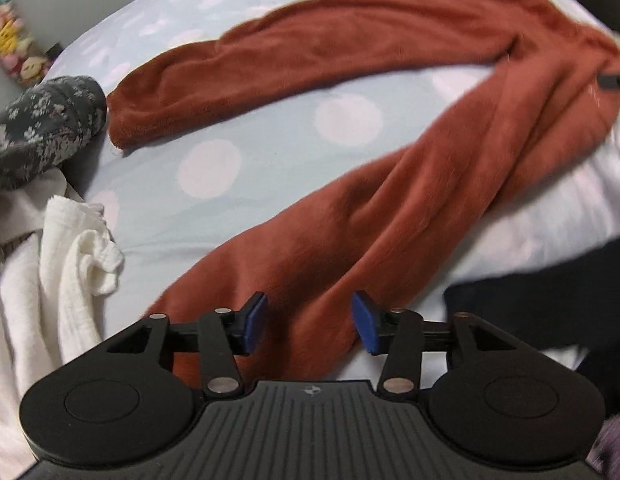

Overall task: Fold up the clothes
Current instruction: 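Grasp the fleece leg cuff with the left gripper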

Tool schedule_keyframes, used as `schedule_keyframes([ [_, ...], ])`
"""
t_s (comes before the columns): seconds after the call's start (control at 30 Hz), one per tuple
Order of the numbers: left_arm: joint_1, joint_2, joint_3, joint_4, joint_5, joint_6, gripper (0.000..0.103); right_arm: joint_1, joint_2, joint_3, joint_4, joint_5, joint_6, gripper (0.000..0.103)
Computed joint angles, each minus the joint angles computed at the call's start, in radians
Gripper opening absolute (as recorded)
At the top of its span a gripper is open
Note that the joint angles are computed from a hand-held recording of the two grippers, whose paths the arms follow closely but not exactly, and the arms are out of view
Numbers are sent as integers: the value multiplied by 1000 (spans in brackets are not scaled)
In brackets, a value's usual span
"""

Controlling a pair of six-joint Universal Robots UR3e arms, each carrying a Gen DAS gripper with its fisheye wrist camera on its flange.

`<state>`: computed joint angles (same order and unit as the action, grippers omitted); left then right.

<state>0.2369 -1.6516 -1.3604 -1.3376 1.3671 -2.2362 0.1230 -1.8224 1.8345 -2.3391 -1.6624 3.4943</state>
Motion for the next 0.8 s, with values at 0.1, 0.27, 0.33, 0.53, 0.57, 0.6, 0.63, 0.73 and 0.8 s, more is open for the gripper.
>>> schedule_keyframes([
  [0.1, 5, -27, 54, -98, -3, 76, 51, -12, -24, 46, -20, 13, 23, 55],
  [0.27, -48, -57, 25, -50, 95, 89, 31, -58, -75, 114, -41, 43, 44, 55],
  [0.33, -76, -64, -2, -9, 149, 81, 8, -80, -98, 137, -45, 56, 42, 55],
  [0.53, -77, -40, 27, 86, 137, 59, 5, -138, -171, 204, -48, 70, 32, 55],
  [0.57, -75, -58, 68, 91, 128, 37, 5, -152, -181, 214, -47, 79, 32, 55],
  [0.6, -85, -103, 143, 86, 133, 16, 5, -166, -191, 224, -45, 87, 31, 55],
  [0.63, -96, -152, 224, 78, 139, -5, 5, -180, -201, 234, -44, 97, 30, 55],
  [0.73, -153, -320, 445, 94, 200, -46, 5, -207, -214, 248, -46, 126, 25, 55],
  [0.8, -190, -451, 615, 91, 244, -77, 5, -214, -220, 257, -50, 131, 18, 55],
])
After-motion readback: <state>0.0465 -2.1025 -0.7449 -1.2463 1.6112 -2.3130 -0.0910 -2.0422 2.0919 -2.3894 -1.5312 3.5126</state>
